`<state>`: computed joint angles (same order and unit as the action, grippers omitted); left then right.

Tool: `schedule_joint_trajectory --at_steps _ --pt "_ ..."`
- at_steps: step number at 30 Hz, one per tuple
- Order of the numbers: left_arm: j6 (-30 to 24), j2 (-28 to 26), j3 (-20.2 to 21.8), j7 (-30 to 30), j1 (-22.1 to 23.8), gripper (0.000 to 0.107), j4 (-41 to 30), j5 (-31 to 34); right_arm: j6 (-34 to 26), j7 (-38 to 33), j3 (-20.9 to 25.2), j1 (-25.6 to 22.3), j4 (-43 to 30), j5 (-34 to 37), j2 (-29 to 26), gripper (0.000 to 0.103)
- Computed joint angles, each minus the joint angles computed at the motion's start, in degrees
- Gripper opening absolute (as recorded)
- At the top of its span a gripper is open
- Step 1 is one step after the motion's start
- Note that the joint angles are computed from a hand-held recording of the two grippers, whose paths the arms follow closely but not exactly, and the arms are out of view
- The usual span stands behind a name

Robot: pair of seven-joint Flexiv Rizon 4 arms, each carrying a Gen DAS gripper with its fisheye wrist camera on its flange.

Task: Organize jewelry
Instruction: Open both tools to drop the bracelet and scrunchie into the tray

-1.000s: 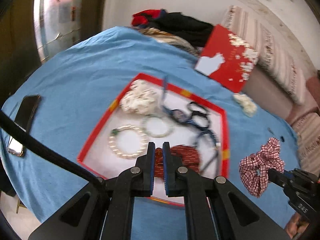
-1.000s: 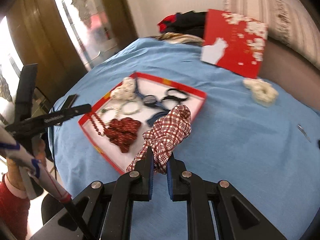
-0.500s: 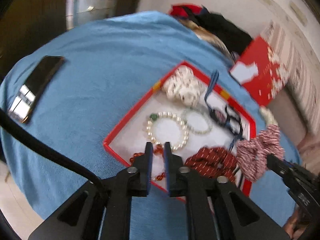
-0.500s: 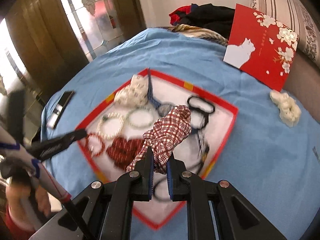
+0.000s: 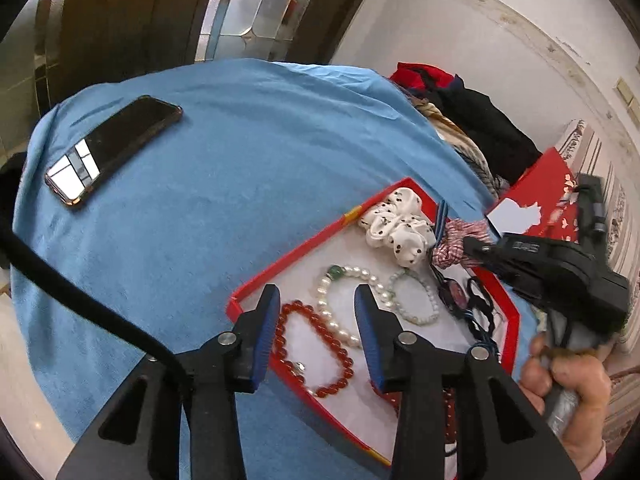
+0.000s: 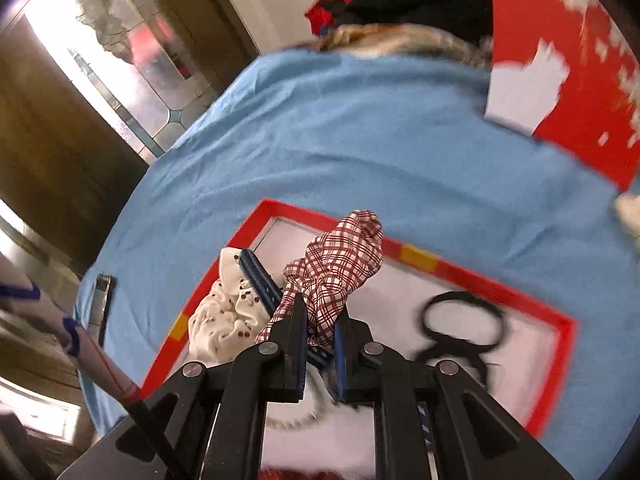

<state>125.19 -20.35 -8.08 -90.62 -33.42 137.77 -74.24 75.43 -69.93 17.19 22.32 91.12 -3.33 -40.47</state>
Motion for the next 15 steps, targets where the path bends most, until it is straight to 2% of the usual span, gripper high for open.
schedule_joint_trajectory --at_steps 3,6,7,9,11,12,15 --pt "0.7 -0.2 0.0 0.2 -0.2 0.038 -0.2 -0.9 -1.9 -1.1 2.4 -1.1 -2.3 1.5 -2.2 0.012" --pt "0.9 -0.3 -0.3 0.4 -0.2 0.038 -0.6 -1.5 -2.4 -1.5 1.4 0.0 -2.4 1.1 -2.4 0.015" --pt "1.2 -0.5 -0.5 1.7 -0.6 0.039 -1.2 -2.8 -2.6 -1.3 0.3 0.7 -2.1 0.5 -2.0 0.019" --pt "2.4 -0.9 -1.2 4.4 -1.1 0.043 -2.1 -5.5 -2.6 -0.8 -1.4 1.7 -1.2 -0.7 -1.0 0.041" --pt "4.5 -1.5 -2.3 7.7 -1.6 0.051 -3.4 -9.1 -2.0 -0.1 -2.7 2.2 -0.2 -1.4 -0.1 0.053" --pt "5.5 -1.7 -3.0 8.8 -1.7 0.053 -3.8 -10.7 -1.4 0.2 -2.9 2.0 0.7 -1.5 0.8 0.056" --pt "7.2 -2.0 -4.3 10.0 -1.3 0.055 -4.2 -12.4 -0.4 0.0 -2.7 1.1 3.7 -1.8 3.1 0.057"
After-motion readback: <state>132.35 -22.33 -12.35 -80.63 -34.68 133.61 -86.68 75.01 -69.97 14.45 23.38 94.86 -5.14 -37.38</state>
